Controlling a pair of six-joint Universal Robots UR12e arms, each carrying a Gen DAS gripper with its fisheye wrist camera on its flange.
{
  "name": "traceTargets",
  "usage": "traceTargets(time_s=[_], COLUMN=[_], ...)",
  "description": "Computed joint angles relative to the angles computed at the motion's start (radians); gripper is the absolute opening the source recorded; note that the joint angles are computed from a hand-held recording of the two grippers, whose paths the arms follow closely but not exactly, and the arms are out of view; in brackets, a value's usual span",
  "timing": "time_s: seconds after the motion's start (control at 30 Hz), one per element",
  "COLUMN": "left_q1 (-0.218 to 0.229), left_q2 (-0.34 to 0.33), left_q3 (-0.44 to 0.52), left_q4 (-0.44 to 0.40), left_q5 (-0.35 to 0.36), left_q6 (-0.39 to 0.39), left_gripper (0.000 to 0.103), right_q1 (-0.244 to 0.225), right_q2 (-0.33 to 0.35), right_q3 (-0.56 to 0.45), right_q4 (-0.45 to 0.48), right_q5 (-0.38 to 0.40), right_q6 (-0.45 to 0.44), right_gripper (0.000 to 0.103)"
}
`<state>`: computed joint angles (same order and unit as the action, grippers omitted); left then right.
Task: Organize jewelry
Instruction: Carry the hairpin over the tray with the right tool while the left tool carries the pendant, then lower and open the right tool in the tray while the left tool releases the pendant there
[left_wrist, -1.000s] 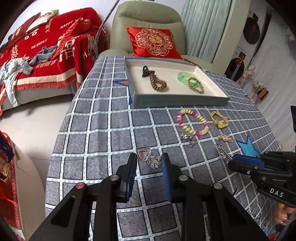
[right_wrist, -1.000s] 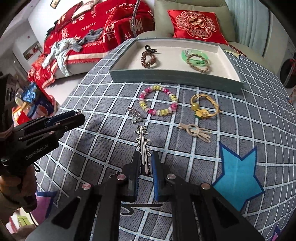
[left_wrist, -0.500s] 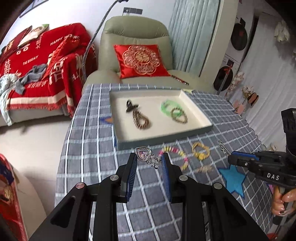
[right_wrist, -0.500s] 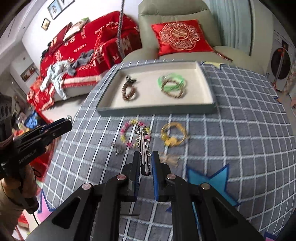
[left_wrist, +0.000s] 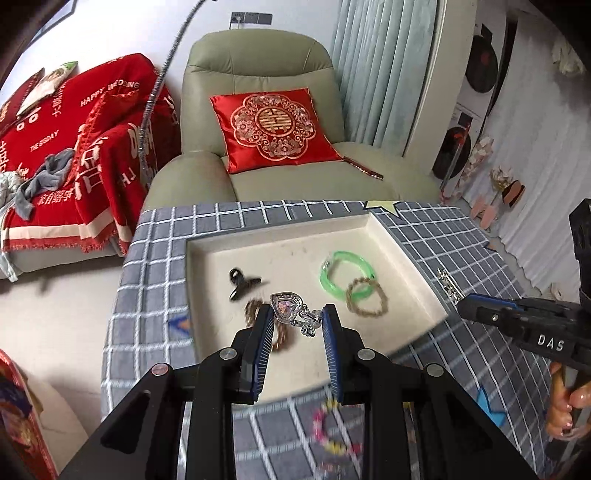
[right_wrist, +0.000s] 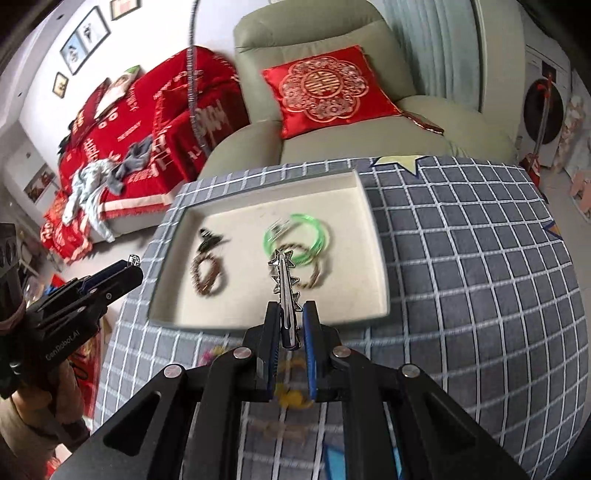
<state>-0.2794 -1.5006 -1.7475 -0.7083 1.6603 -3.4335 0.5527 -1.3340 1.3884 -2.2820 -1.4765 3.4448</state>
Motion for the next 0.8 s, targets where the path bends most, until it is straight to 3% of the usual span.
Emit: traceTargets(time_s=[0.4,0.8], left_q1=[-0.005,-0.016], left_q2=[-0.135,-0.169], left_q3=[0.065,0.073], left_q4=[-0.018,-0.059], left_q5=[0.034,0.081], left_q6=[-0.003,0.005], left_gripper=[0.042,0.042], right_q1=[-0.026,-0.030], right_q2=[0.117,0.149], right_q3=[-0.081,-0.078], right_q4=[0.027,0.026], right_q5=[-0.026,-0.050], right_q6=[0.032,0.039], right_gripper=[0.013,0.013])
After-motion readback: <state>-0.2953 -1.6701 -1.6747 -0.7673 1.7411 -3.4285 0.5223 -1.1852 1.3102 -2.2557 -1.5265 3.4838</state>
